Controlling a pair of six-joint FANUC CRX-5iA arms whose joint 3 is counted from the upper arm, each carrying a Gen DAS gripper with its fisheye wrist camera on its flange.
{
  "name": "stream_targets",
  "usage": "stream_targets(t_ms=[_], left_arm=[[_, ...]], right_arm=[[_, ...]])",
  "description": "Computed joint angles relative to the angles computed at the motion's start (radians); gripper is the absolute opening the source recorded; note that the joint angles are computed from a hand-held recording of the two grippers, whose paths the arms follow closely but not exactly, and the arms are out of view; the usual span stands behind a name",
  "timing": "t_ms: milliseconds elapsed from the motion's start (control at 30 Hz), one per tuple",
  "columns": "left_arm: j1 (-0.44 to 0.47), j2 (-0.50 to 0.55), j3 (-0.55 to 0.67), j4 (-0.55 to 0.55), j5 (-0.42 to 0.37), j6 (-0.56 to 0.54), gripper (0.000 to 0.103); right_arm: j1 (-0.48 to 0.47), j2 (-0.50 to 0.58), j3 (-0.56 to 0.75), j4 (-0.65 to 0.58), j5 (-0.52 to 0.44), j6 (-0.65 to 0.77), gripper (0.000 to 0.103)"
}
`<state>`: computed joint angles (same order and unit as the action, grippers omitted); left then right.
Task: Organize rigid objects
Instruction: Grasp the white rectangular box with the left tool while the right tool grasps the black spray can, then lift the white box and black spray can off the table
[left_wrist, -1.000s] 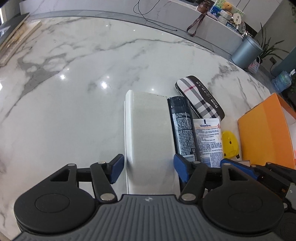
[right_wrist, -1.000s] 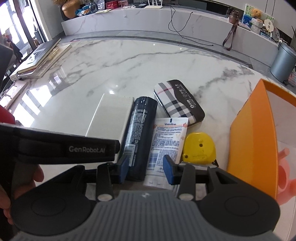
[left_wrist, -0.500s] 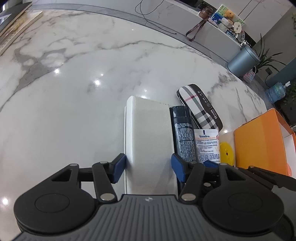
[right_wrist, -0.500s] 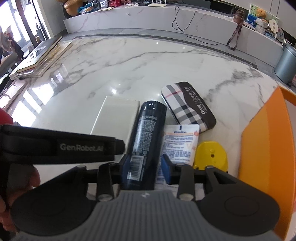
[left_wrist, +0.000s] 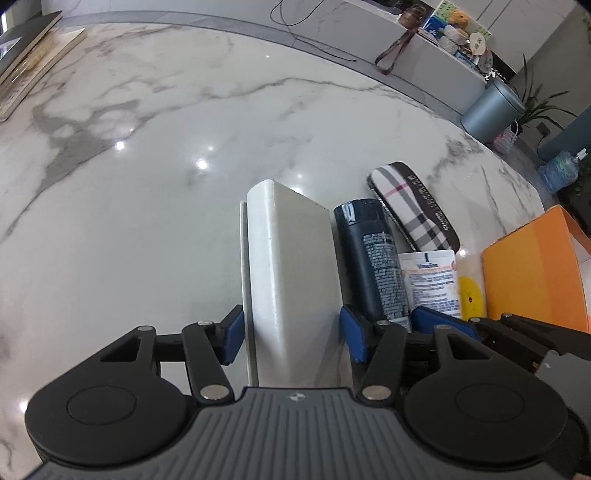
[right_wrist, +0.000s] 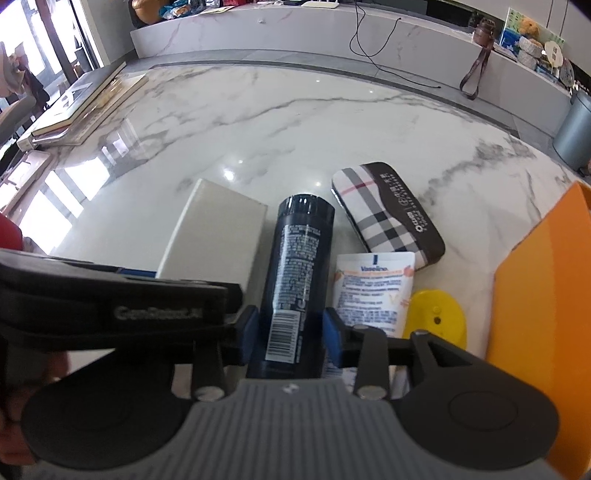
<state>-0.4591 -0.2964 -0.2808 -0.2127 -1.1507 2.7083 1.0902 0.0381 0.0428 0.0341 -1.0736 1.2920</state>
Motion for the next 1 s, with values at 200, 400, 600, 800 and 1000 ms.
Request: stream_targets(t_ms=[200,400,600,800,1000], left_arm=[[0.020,-0.041,-0.035,0.025,0.030,-0.028,0.054],[0.026,-0.074,-0.054,0.041,0.049,-0.001,0.043],[0.049,-0.091,-0.085,0.087,0.090,-0.018,0.036],[0.038,-0.047,-0.063,0.088,0.072,-0.023,0.035],[0.029,-0.038,-0.052,0.078,0.058,-0.032,0.036]], right_arm=[[-0.011,0.038,0.026,-0.033,-0.012,0.001,0.043],[-0.010,0.036,0.029,-0.045,-0.023,0.031,0.042],[-0.018,0.035,0.046,-0.072,-0.069,0.044,0.042],[-0.011,0.027,0.047,-0.081,-0.099,0.075,0.043],[0.005,0.033,0.031,-0.036,-0.052,0.053,0.046]])
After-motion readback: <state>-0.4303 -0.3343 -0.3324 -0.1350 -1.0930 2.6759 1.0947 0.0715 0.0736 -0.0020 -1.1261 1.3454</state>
